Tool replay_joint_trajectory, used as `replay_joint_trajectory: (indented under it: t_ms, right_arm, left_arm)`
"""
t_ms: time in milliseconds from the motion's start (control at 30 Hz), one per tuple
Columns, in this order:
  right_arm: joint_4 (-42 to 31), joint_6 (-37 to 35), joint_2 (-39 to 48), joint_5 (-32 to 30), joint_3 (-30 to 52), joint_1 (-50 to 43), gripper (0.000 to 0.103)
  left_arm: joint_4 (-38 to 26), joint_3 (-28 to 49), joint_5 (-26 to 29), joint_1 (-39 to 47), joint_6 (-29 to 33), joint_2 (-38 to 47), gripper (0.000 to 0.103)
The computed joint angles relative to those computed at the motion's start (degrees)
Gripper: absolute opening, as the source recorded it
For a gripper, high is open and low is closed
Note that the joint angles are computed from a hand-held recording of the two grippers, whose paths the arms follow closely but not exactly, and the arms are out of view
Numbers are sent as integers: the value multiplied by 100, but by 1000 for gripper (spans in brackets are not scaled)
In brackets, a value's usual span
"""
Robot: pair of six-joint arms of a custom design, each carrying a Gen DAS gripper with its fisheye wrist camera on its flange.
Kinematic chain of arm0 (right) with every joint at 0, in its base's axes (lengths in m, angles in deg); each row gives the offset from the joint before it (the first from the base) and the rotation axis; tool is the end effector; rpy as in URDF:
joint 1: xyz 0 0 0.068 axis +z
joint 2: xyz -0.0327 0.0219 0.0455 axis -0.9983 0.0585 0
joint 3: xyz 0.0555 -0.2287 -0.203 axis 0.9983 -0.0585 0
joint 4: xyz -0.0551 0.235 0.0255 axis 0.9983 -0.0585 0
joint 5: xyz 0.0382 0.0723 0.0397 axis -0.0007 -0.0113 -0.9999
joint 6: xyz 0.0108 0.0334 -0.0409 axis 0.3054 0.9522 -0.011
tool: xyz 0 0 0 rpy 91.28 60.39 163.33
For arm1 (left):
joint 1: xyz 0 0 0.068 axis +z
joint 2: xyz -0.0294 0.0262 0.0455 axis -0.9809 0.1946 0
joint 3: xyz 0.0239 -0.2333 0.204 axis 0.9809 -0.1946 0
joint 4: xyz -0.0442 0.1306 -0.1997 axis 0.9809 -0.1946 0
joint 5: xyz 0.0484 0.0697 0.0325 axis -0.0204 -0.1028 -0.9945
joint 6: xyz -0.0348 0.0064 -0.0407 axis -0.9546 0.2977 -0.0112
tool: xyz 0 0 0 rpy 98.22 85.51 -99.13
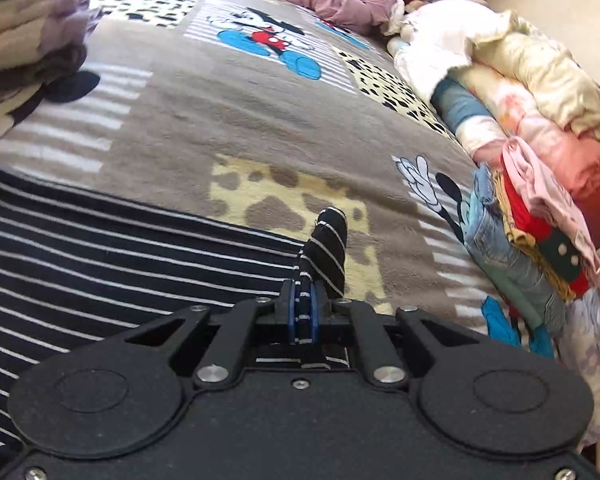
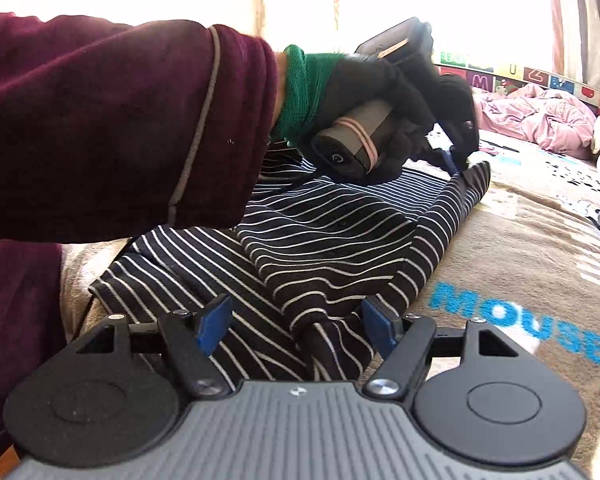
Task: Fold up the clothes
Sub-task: 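Lower the folded leg onto the garment with the left gripper, still holding it, then open the left gripper and move it to another striped garment edge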
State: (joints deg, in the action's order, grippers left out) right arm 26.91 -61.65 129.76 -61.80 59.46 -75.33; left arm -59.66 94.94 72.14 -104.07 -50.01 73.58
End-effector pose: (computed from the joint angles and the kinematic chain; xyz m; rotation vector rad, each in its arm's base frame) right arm 0.1717 0.0610 0.1390 -1.1446 1.8219 0.7528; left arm 0.3775 -0.1704 0.1677 -0.6360 2.2771 -0.4283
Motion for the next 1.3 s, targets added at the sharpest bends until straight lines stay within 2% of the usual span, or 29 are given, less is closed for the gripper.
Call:
replay_joint_trajectory:
  t_ms: [100,133,233,267,433,533,633,767,867,967,1033,1100,1133,1167,1300]
  right_arm:
    - [-425,-196,-36,-178,141,-42,72]
    - [-548,-277,-48,-216,180,-43,72]
    - [-915,-485,-93,-253,285,-1,72]
    - [-1068,-537,-83,-267,355,26,72]
    - [-1660,-836,-137,-399,549,-45,72]
    - [-1889,-962,-188,-408,628,-100,72]
    - [-1995,-1007,-187,-464,681,-189,71]
    - [-2064,-1026,-159,-553,732,-307,71]
    - [-2062,-982,-151,-585,722,-342,71]
    - [-2011,-916,-133,-600,715,-368,71]
    - [-1926,-857,-140,-614,689,-401,70]
    - [-1826,-808,-182,-617,638,-436,70]
    - [-1752,-762,-151,-590,625,-411,70]
    - [-1684,-724,-120,-558,613,-386,70]
    - [-1473,-690,-94,-364,541,-266,70]
  left_arm:
    - [724,-492,218,96,-283,-100,6]
    - [776,-524,227,101,-329,-101,6]
    - [342,-230,172,94,-165,78,6]
    - [195,-120,103,72,-31,128,9]
    - [-153,156,-101,-3,312,158,11]
    - [-269,34,-507,-174,443,-118,14]
    - [-40,-502,-573,-339,701,-663,20]
    - [-157,-1132,-164,-523,1559,-1429,27]
    - [-585,-1380,571,-569,2673,-1810,45]
    - [-1118,-1363,645,-618,3414,-1833,46]
    - [-1224,-1411,745,-558,3664,-1758,46]
    - [-1386,-1468,766,-593,3813,-1767,11]
    - [-1415,-1556,671,-665,3845,-1878,9]
    - [-1398,-1689,504,-775,3842,-2073,2]
    - [-1142,-2345,27,-1056,3488,-2878,2]
